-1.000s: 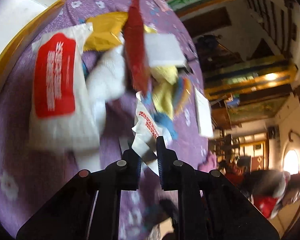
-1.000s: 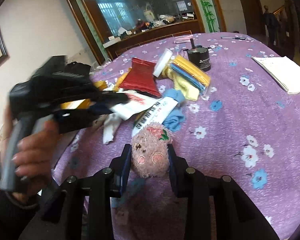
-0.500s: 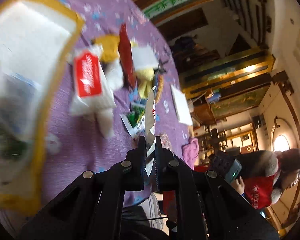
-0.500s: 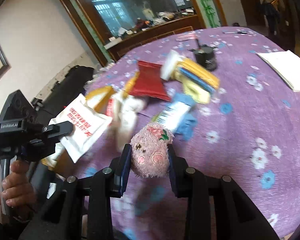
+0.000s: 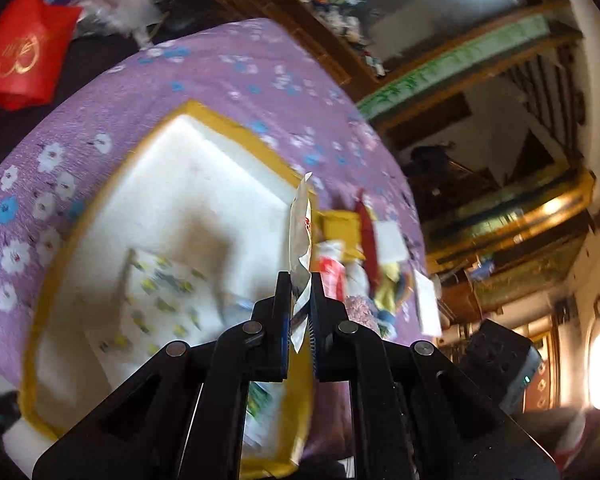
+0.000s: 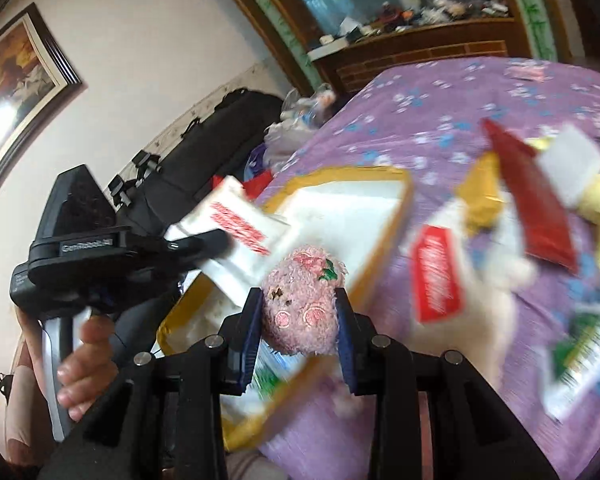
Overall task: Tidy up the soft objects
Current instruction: 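Carry the pig and packet into the foam box and open both grippers, then grasp the large red-label wet-wipe pack with left while right grasps blue-text packet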
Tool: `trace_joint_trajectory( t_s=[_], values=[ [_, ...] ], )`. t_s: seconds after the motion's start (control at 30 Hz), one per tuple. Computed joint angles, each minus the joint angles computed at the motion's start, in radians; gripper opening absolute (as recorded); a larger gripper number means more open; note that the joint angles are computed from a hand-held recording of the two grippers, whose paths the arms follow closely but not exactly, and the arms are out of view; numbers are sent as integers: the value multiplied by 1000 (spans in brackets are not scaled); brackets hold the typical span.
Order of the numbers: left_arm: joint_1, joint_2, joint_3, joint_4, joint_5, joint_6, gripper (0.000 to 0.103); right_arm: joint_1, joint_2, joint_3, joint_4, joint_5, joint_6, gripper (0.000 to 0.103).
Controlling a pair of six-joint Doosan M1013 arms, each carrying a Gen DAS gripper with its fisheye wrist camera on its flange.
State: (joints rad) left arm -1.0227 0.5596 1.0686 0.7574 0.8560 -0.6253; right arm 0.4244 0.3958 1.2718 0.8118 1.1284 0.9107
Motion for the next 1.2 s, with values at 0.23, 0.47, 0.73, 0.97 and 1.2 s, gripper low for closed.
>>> trace_joint_trajectory(
  t_s=[0.23, 0.47, 0.73, 0.97, 1.2],
  values=[
    [40, 8, -5, -131, 83, 83, 7, 63, 43, -43, -140, -50, 74, 34],
    [46, 14, 0, -182, 104, 87, 11, 69, 30, -10, -163, -87, 64, 37],
    [9, 19, -10, -48, 112, 20, 59, 30, -3, 35, -12, -46, -35, 61],
    [-63, 124, -231, 64, 301, 177, 59, -73, -66, 115, 108, 2, -106, 61],
    [-73, 269, -495, 3, 287, 457, 60, -173, -103, 165, 47, -87, 51, 62]
  ],
)
